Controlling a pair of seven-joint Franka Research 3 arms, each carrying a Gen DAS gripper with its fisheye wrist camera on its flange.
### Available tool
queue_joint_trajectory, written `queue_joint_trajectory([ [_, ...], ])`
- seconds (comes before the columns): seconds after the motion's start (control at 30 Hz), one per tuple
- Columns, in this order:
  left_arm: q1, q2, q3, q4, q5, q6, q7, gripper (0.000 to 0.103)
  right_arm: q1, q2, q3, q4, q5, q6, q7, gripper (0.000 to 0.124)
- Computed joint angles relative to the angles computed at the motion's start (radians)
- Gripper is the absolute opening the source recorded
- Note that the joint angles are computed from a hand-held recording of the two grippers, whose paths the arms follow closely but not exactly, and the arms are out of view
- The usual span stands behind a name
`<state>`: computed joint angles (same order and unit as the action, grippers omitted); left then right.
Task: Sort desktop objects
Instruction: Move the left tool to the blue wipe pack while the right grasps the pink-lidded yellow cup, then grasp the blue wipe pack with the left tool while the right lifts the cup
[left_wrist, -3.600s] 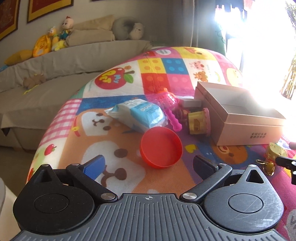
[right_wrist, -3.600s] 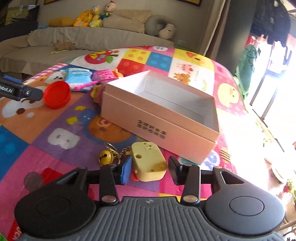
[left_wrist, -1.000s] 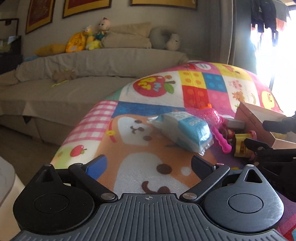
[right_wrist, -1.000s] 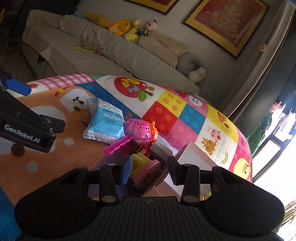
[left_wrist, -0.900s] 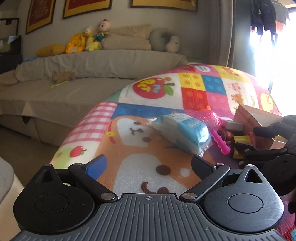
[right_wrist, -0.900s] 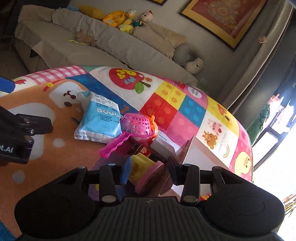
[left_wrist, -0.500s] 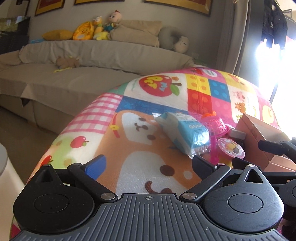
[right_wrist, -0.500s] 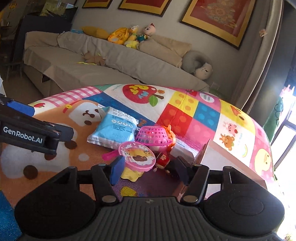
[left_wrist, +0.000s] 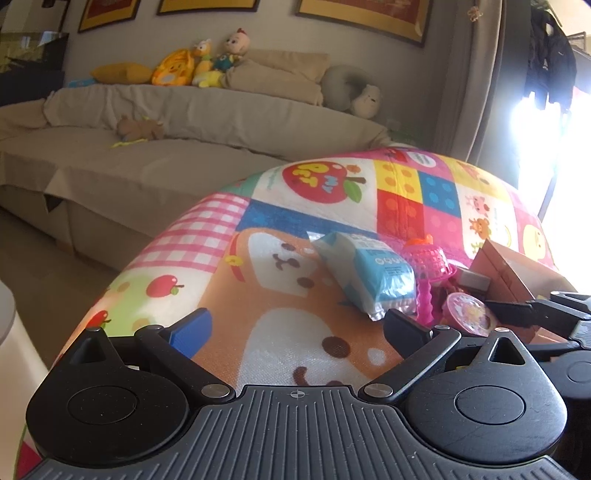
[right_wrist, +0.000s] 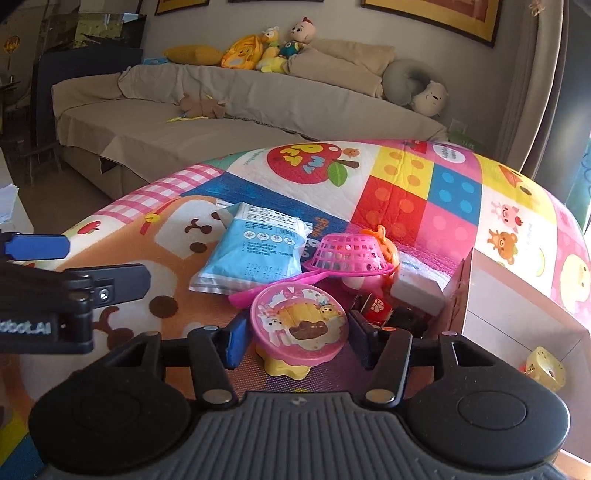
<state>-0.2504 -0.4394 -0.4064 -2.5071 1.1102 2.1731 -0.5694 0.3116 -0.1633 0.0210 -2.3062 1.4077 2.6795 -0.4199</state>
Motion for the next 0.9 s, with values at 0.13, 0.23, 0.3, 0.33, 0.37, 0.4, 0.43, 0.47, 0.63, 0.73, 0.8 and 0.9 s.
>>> queue_joint_trajectory([
  [0.13, -0.001, -0.003, 0.006, -0.003, -0.007, 0.011, 0.008, 0.102, -0.052, -0.103, -0.063, -0.09, -0.074, -0.095, -0.006, 0.055],
  [0.23, -0.003, 0.015, 0.012, 0.014, -0.019, 0.017, 0.06, 0.102, -0.093, -0.142, -0.1, -0.13, -0.087, -0.062, -0.009, 0.055],
  [0.3, -0.004, 0.036, 0.007, 0.035, -0.027, 0.0, 0.105, 0.102, -0.107, -0.153, -0.12, -0.148, -0.037, -0.009, -0.059, 0.055],
  [0.33, -0.006, 0.05, 0.01, 0.05, -0.034, -0.006, 0.136, 0.102, -0.112, -0.15, -0.13, -0.15, 0.009, 0.026, -0.099, 0.055],
  [0.37, -0.009, 0.063, 0.016, 0.063, -0.045, -0.006, 0.171, 0.102, -0.12, -0.145, -0.135, -0.148, 0.041, 0.048, -0.117, 0.055],
  [0.4, -0.011, 0.078, 0.025, 0.078, -0.059, -0.004, 0.21, 0.102, -0.131, -0.138, -0.139, -0.144, 0.058, 0.059, -0.113, 0.055],
  [0.43, -0.012, 0.093, 0.032, 0.093, -0.069, -0.001, 0.246, 0.102, -0.141, -0.125, -0.14, -0.134, 0.069, 0.066, -0.097, 0.055],
  [0.47, -0.009, 0.103, 0.037, 0.104, -0.065, 0.008, 0.263, 0.102, -0.149, -0.112, -0.14, -0.125, 0.085, 0.072, -0.083, 0.056],
  [0.63, 0.034, 0.144, 0.079, 0.17, -0.001, 0.156, 0.244, 0.102, -0.19, -0.071, -0.146, -0.083, 0.162, 0.04, 0.0, 0.078],
  [0.73, 0.056, 0.23, 0.081, 0.263, 0.009, 0.135, 0.283, 0.102, -0.22, -0.064, -0.149, -0.073, 0.2, -0.002, 0.034, 0.095],
  [0.8, 0.053, 0.316, 0.086, 0.35, -0.012, 0.06, 0.346, 0.102, -0.236, -0.058, -0.146, -0.068, 0.216, -0.01, 0.057, 0.096],
  [0.9, 0.039, 0.383, 0.123, 0.408, -0.06, 0.034, 0.414, 0.1, -0.253, -0.055, -0.143, -0.066, 0.225, -0.029, 0.082, 0.101],
])
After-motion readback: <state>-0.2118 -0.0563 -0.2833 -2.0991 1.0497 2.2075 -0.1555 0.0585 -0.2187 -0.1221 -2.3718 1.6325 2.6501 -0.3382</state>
